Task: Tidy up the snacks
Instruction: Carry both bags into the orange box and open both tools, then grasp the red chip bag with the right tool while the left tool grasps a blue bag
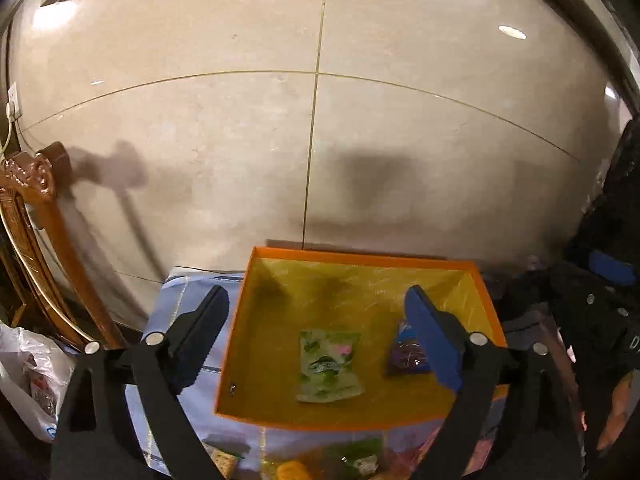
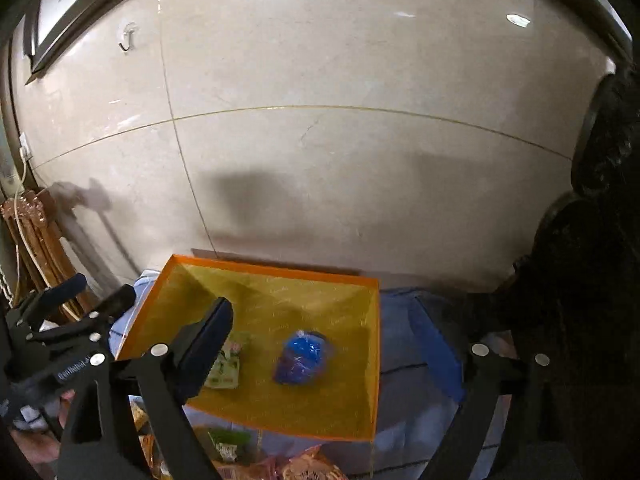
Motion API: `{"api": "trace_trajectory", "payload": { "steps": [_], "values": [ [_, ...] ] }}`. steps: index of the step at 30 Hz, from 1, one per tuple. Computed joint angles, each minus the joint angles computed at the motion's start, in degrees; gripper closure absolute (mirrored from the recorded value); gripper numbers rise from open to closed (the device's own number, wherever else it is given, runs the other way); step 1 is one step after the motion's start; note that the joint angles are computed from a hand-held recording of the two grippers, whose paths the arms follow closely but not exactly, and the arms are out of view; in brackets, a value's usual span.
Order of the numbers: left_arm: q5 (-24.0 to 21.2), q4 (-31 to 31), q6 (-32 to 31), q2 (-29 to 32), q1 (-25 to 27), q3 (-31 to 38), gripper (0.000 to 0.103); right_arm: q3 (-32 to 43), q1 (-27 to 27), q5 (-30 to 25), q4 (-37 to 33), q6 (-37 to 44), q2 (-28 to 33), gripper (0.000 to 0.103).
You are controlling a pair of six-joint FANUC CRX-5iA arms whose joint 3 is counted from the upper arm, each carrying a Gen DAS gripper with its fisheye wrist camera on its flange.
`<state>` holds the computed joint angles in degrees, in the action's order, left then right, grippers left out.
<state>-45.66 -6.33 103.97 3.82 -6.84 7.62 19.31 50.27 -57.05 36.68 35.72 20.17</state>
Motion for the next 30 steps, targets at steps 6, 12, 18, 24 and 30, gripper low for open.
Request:
{"api": "trace_trajectory", "payload": {
  "steps": [6,12,18,24,30],
  "values": [
    [1.6,1.1,-0.9,-7.5,0.9,-7.1,0.010,-8.0,2.3,1.8,2.4,-3.0,-5.8,0.013],
    [2.4,0.8,-3.0,-17.8,-0.5,-17.3,0.007,-20.0,8.5,4.2,5.9,-9.5,-14.8,0.013],
    [0.0,-0.7,-4.9,-29.1,-2.2,-28.8,0.006,-30.1,16.8,-0.1,6.2,-14.2,-21.0,0.012],
    [-6.1,-2.6,0.3,-37.3,-2.3,-38.7,0.006,-39.3,26.7,-4.4,1.9,-21.2,-24.7,0.012],
    [-9.3,-5.9,6.3,-39.9,-4.4,-43.2,0.006,-42.8,33.2,-6.3,0.4,-21.0,-22.9,0.012]
  ]
}}
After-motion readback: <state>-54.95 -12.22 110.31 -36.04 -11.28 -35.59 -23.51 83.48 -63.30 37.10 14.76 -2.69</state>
